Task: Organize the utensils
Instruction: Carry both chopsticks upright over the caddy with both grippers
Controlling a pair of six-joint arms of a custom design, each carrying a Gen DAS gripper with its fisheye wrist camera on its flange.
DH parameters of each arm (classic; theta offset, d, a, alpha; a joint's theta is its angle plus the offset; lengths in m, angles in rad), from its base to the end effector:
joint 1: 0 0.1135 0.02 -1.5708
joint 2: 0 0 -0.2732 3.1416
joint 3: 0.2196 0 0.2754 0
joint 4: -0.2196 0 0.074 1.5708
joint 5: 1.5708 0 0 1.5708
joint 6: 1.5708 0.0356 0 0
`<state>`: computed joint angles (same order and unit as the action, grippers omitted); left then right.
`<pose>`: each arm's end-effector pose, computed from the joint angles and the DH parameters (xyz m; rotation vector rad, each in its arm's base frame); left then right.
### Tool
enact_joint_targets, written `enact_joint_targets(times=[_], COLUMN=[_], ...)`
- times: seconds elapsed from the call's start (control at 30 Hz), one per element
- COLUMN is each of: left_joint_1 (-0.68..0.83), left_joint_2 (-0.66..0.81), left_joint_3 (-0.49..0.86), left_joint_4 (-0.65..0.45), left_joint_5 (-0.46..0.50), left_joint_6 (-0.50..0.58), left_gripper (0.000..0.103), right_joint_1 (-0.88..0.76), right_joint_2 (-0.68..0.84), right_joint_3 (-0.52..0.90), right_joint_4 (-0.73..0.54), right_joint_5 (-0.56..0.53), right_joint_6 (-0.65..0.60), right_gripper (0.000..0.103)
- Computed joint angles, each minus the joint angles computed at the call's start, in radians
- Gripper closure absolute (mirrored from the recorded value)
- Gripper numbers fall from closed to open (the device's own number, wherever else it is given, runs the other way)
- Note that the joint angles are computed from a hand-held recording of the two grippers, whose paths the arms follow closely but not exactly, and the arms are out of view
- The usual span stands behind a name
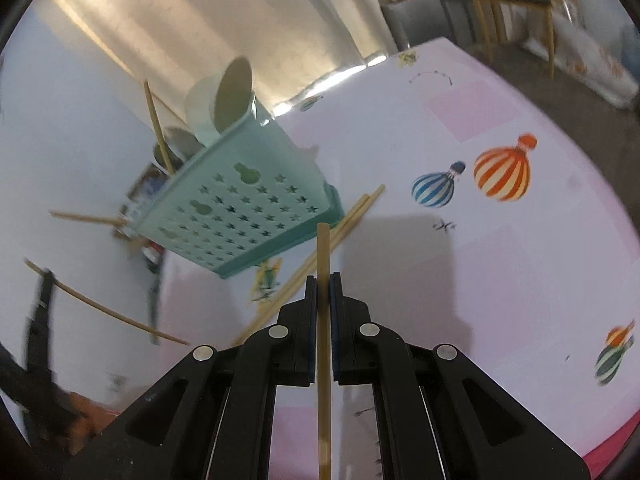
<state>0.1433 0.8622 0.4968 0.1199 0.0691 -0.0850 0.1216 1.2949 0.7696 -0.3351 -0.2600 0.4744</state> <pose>0.2190 0.0291 0.2543 -0.1581 1.8089 -0.0214 0.2757 0.0429 0.2113 0.3162 2.4579 0.5789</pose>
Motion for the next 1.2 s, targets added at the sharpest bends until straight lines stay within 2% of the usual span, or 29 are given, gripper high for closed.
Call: enact_joint_targets(times=[0.17, 0.53, 0.87, 1.2], left_joint_1=[0.016, 0.065, 0.066, 0.081], left_joint_2=[-0.001, -0.037, -0.067, -0.056], left_joint_3=[0.019, 0.048, 0.057, 0.057], left_joint_4=[-0.022, -0.082, -0.092, -0.083], left_joint_5=[0.032, 0.128, 0.164, 0.174], left_joint_6=[-0.019, -0.062, -0.054, -0.085], left_gripper=[0.096, 0.096, 0.096, 0.096], right_joint_1=[-0.006, 0.055, 0.031, 0.020], right_joint_2=[-0.090, -0.261, -0.299, -0.332], right_joint_3=[-0.002, 0.013, 0.047, 0.048], right_joint_4=[-0.024, -0.011, -0.019, -0.015], right_joint_5=[-0.010, 0.053, -0.033, -0.032], right_joint_6=[-0.021, -0.087, -0.065, -0.068], right_gripper=[0.099, 0.099, 0.099, 0.099])
